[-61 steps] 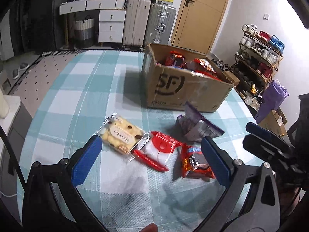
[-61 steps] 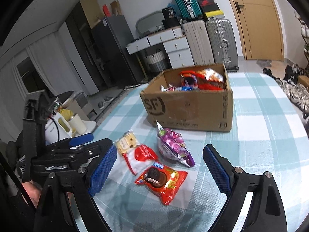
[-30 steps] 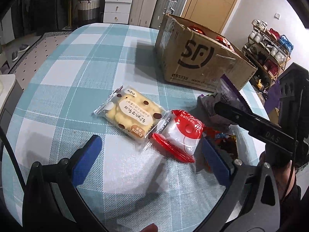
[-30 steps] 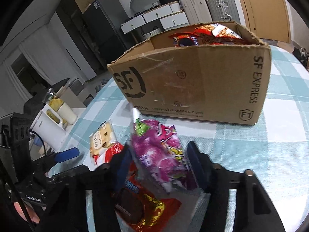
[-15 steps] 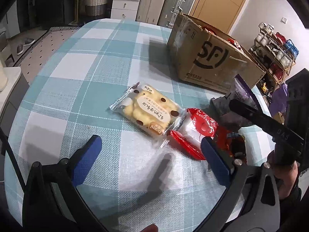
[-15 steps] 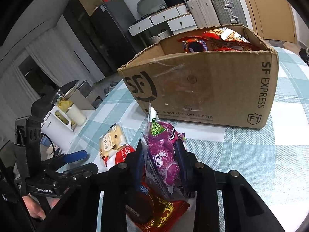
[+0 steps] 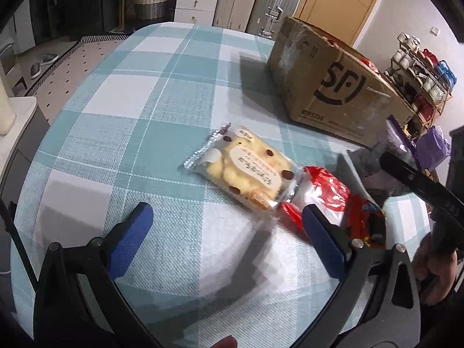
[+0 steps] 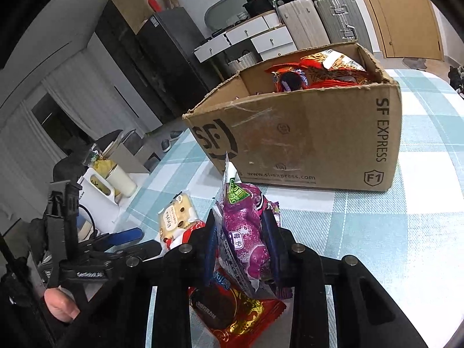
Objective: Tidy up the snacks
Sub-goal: 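Grasp the purple candy bag with the right gripper, then grasp the cream bun packet with the left gripper while the right holds the candy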
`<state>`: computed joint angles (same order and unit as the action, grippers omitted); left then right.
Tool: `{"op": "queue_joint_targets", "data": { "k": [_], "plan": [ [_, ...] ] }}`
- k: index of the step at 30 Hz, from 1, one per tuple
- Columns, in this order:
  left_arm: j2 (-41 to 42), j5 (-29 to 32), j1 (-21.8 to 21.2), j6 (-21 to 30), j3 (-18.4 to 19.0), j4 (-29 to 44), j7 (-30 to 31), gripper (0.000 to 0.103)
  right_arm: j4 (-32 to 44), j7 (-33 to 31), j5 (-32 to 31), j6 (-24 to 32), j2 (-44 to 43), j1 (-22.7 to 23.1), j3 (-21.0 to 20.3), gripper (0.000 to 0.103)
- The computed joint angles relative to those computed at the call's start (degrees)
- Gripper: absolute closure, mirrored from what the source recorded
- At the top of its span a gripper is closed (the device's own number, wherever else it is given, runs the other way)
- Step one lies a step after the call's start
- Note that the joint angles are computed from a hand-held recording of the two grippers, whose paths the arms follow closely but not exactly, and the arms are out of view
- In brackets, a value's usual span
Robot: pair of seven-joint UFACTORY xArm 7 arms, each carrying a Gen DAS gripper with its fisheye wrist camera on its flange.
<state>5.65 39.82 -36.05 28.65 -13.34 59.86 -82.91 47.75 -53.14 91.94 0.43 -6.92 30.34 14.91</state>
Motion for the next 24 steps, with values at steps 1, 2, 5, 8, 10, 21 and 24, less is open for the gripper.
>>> {"op": "queue_joint_targets", "data": {
  "k": [1, 2, 5, 8, 10, 21, 24],
  "plan": [
    [0.2, 0.0, 0.2, -0.4, 0.2, 0.0, 0.1, 0.001, -0.3, -1.0, 1.2, 0.2, -0.5, 0.0, -0.1, 0.074],
    [0.3, 0.1, 0.3, -0.4, 0.3, 0.0, 0.2, 0.001, -0.5, -1.6, 2.0, 0.2, -0.9, -0.1, 0.0, 0.074],
    [1.1, 0.5, 0.4, 0.1, 0.5, 1.0, 1.8, 0.001, -1.3, -2.5, 3.6, 0.4, -1.8, -0.7, 0.6, 0.074],
    [2.5, -0.3, 0.4, 1.1, 0.7, 2.7, 5.3, 0.001, -1.5, -1.3, 3.0, 0.3, -1.7, -0.9, 1.2, 0.074],
    [3.1, -1.0, 0.3, 1.0, 1.1, 3.4, 7.0, 0.001, -1.7, -0.9, 2.8, 0.3, -2.0, -0.9, 1.3, 0.074],
    [8.0, -5.8, -1.1, 5.4, 2.3, 11.3, 21.5, 0.001, -2.3, 1.9, 0.3, 0.0, -2.3, -0.7, 1.2, 0.074],
    [9.0, -5.9, -2.0, 6.5, 2.9, 12.7, 23.4, 0.001, -2.7, 2.1, 0.3, -0.2, -2.8, -0.2, 0.7, 0.074]
  ]
}}
